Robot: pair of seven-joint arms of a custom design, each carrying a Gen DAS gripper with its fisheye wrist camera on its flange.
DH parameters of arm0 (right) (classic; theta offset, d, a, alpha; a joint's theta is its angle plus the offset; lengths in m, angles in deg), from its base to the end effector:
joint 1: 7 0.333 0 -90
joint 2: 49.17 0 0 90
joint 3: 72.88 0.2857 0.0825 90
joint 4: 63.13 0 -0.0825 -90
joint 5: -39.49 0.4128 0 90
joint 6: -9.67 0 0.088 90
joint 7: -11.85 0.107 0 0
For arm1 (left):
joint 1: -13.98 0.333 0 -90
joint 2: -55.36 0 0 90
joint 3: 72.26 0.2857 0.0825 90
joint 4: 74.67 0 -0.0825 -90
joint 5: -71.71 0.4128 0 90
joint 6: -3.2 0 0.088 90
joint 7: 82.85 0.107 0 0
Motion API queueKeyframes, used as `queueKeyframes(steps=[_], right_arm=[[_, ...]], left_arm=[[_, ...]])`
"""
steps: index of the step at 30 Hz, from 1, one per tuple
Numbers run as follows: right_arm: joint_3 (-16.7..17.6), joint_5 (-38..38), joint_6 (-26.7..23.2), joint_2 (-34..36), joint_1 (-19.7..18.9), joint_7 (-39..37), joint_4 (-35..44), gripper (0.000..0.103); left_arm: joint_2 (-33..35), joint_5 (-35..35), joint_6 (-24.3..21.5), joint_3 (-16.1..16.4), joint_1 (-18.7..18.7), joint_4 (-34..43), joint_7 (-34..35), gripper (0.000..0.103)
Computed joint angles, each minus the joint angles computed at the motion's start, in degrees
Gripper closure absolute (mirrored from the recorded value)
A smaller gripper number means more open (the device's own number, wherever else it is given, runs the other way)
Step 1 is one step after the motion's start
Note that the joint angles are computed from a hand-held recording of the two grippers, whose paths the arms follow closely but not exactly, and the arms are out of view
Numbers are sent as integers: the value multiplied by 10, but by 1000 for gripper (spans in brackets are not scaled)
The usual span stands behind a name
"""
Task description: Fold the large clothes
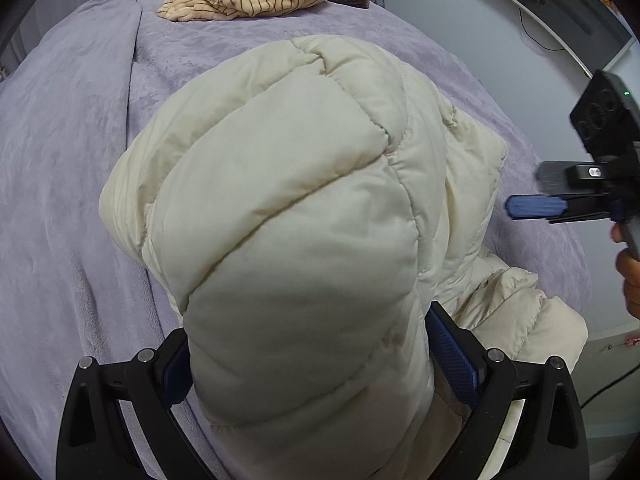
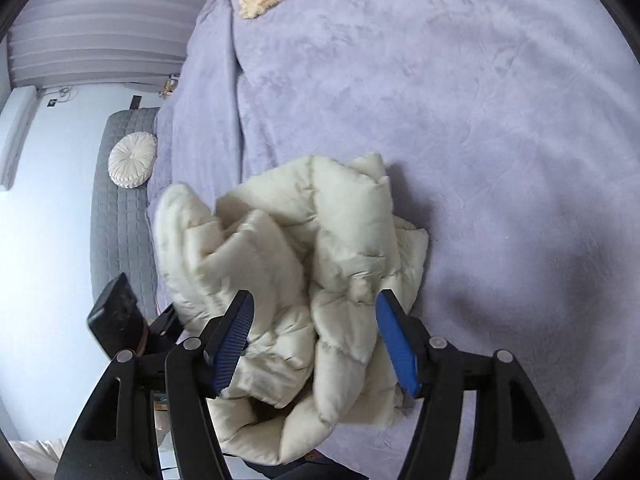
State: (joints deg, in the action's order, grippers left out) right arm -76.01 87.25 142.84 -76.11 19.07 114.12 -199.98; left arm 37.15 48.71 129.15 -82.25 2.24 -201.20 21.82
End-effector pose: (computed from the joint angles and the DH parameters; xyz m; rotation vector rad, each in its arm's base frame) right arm 0.4425 0.2001 0.5040 -1.4469 1.9204 0.6126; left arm 0.4809 -0.2115 0.5027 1.6214 -2.5776 0.6629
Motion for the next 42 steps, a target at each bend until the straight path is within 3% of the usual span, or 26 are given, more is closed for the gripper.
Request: queueKeyframes(steps=[3,5,7,11,14,18,21,24,28,34,42], right_arm=[[10,-2,1,-33,17,-13,6,38],[21,-14,-13,-31,30,-3,21,51],[34,-36,-41,-33,37,24,21,84],[66,-95,-49,-42,40,94,-23,86],[59,-71,-6,-54,57,123,-83,86],[56,-93,-1,-51,73,133,-103,86],[52,-93,22,-56,82,135,-113,86],[52,-112,28,-62,87,135,-120,86],[47,-114,53,-84,97,142,-152,88],[33,-111,75,-104,117,146,-177,88],[21,-115,63,-90,118,149,-161,88]], left_arm=[[-10,-1,-3,0,-1,-6,-2,4],[-15,-1,-5,1,-1,-9,-4,4],[-10,1,-8,1,1,-5,-10,4],[-1,-19,-28,13,6,10,-14,4],[-12,-33,-31,20,13,16,-24,4],[-24,-65,1,27,21,26,-37,4],[25,-43,17,6,17,59,-51,4],[94,25,38,-19,14,87,-89,4],[155,36,49,-19,9,114,-112,4],[160,49,68,-19,4,102,-106,1],[160,53,69,-17,4,99,-113,1]])
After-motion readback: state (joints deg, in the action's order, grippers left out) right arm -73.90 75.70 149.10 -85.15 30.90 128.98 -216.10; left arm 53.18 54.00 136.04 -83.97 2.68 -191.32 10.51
